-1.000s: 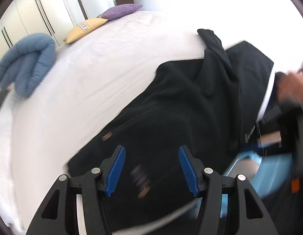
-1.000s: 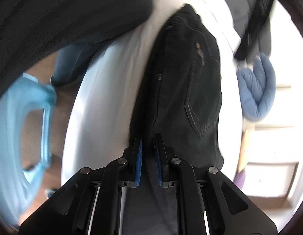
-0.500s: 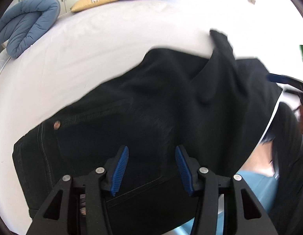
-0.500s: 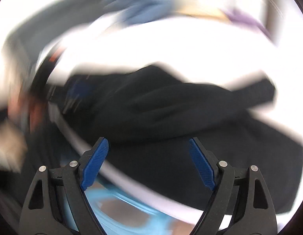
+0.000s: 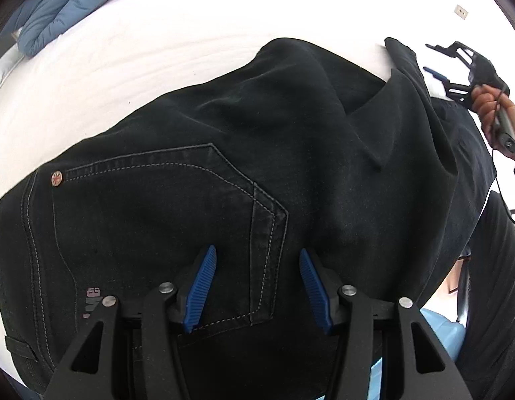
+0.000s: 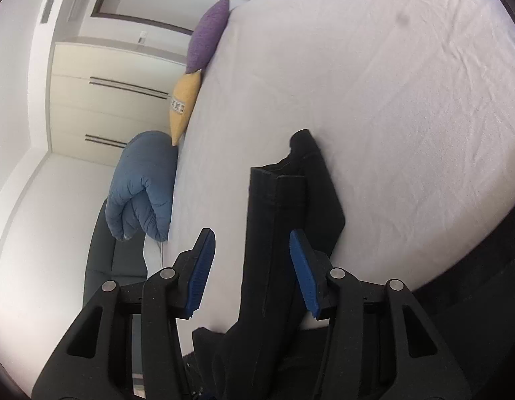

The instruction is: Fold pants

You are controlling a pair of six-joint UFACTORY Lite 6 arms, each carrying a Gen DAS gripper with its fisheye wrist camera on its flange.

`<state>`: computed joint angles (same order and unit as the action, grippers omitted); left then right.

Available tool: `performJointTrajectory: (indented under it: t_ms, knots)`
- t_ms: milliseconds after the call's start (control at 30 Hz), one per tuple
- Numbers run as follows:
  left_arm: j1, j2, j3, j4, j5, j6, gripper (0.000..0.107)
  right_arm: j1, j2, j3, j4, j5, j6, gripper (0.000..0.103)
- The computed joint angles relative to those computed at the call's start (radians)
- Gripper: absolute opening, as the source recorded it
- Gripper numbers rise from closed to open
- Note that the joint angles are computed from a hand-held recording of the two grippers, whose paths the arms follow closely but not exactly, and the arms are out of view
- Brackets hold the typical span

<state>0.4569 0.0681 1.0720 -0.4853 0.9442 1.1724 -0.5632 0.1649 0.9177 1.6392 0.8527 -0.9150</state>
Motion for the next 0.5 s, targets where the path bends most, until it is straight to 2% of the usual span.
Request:
performJointTrajectory:
  t_ms: [100,200,333,433,500]
  knots:
    - [0.057,0.01,-0.005,-0.017,0.021,0.058,0.055,0.017,0.101,0.072,-0.007,-0.016,0.031,0.045]
    - [0.071,-0.011,-0.015,-0.014,0.031,0.067,0.055,0.038,0.132,0.088,0.015,-0.025,0.023,0.045]
    - [-0.012,-0.035,-0.052,-0.018,-0.021,-0.002,0.055,0.113,0.118,0.058,0.088,-0.048,0.002,0.045]
    - [-0.016,-0.035,-0.057,-0.03,-0.024,0.0,0.055,0.14,0.145,0.077,0.134,-0.033,-0.01,0.031]
    - [-0.017,-0.036,-0.061,-0.033,-0.03,0.002,0.055,0.148,0.071,-0.011,0.161,-0.029,-0.05,0.023]
